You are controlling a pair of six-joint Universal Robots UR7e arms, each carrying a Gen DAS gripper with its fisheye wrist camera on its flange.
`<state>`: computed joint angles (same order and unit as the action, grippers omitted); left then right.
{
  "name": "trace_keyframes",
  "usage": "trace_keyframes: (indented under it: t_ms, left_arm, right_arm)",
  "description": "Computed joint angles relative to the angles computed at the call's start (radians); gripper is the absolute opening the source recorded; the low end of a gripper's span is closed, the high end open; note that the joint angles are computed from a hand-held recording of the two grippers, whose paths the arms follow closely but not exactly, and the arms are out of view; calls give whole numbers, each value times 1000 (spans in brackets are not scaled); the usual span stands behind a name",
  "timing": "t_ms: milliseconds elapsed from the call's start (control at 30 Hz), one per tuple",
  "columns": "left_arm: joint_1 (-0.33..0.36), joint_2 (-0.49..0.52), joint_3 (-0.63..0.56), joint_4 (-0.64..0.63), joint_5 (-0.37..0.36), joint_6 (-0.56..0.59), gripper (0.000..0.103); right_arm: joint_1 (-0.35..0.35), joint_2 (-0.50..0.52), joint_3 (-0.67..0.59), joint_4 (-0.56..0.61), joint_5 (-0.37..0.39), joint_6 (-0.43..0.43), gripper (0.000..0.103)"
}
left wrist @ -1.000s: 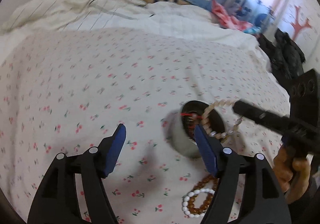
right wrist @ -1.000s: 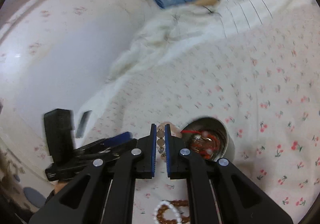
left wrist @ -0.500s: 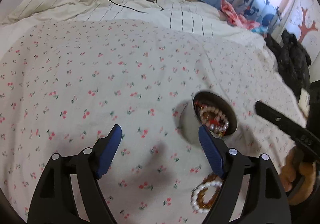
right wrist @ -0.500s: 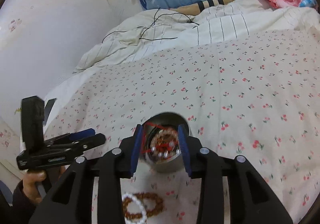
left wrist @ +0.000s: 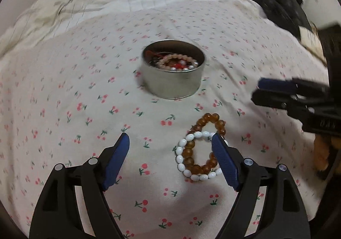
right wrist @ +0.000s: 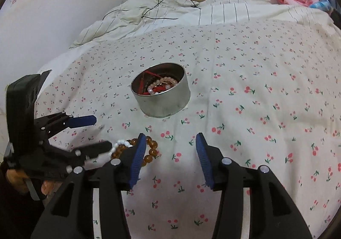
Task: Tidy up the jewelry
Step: 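Grasp white bead bracelet with left gripper while right gripper grasps amber bracelet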
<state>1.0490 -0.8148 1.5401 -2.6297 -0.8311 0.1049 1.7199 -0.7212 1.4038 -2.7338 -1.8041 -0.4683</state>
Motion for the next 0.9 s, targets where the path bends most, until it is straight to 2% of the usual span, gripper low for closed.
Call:
trace_keyframes:
  t_ms: [33,467,733,900]
  left_arm:
    - [-2,1,3,0,3,3,76]
    - [-16,3,32,-20,83,50,76]
    - [-18,-4,45,-24,83,73,77]
    - [-21,-5,54,-35,81,89,78]
  right_arm:
    - [1,4,-3,-1,-4,-5,52]
    - [25,65,-26,-33,-100,-99,52]
    - [37,100,-45,-37,-150,-148,52]
    - [44,115,-50,-56,-185,-172,57]
